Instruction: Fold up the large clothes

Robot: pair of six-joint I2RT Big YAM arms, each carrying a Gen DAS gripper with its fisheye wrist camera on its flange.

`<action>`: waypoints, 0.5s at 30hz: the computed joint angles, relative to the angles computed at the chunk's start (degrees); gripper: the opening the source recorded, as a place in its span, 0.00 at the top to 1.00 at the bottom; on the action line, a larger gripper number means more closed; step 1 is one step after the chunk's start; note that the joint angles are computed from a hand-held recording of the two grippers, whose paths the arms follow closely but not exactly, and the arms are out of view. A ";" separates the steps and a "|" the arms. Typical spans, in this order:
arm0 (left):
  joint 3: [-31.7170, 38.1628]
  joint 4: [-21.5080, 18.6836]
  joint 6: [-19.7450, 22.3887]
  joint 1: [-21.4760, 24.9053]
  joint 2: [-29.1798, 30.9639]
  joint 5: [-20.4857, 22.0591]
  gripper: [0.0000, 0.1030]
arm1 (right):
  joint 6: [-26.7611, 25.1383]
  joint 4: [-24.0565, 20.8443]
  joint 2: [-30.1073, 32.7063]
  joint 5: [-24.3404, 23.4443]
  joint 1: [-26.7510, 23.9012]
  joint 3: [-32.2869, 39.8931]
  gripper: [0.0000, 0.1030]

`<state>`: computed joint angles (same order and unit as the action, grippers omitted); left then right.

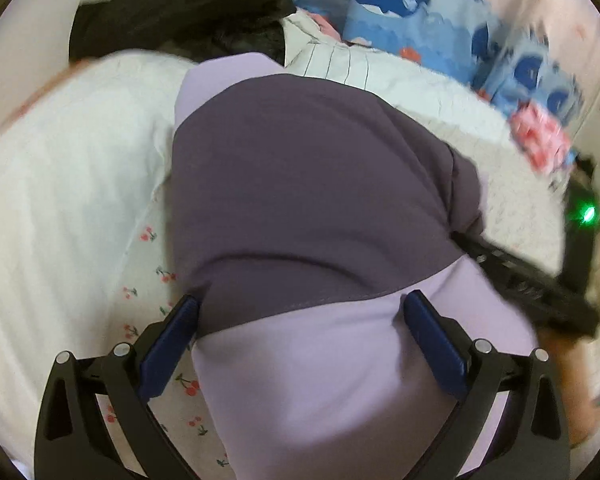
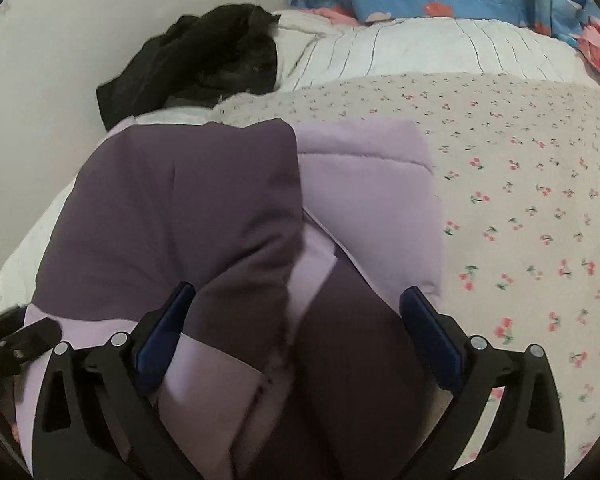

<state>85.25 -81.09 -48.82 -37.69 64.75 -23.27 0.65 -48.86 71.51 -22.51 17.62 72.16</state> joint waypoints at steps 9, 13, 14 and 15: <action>-5.29 4.38 -3.84 -0.28 -4.98 -1.87 0.05 | -5.02 -7.22 -18.14 6.40 4.20 -7.33 0.06; -6.77 3.58 -6.81 -5.21 -5.32 -7.71 0.05 | -1.77 -5.74 -15.70 -2.51 -0.43 -12.43 0.06; -6.20 1.64 -8.15 -6.46 -5.23 -9.67 0.05 | -1.78 -8.88 -15.08 -1.97 -0.24 -10.05 0.06; -5.21 -1.29 -10.57 -8.29 -5.01 -11.69 0.05 | -2.65 -10.23 -15.19 -0.96 0.09 -8.79 0.06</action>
<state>80.03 -82.38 -59.39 -45.98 59.74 -34.96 -2.00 -59.08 56.33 -23.47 17.71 63.37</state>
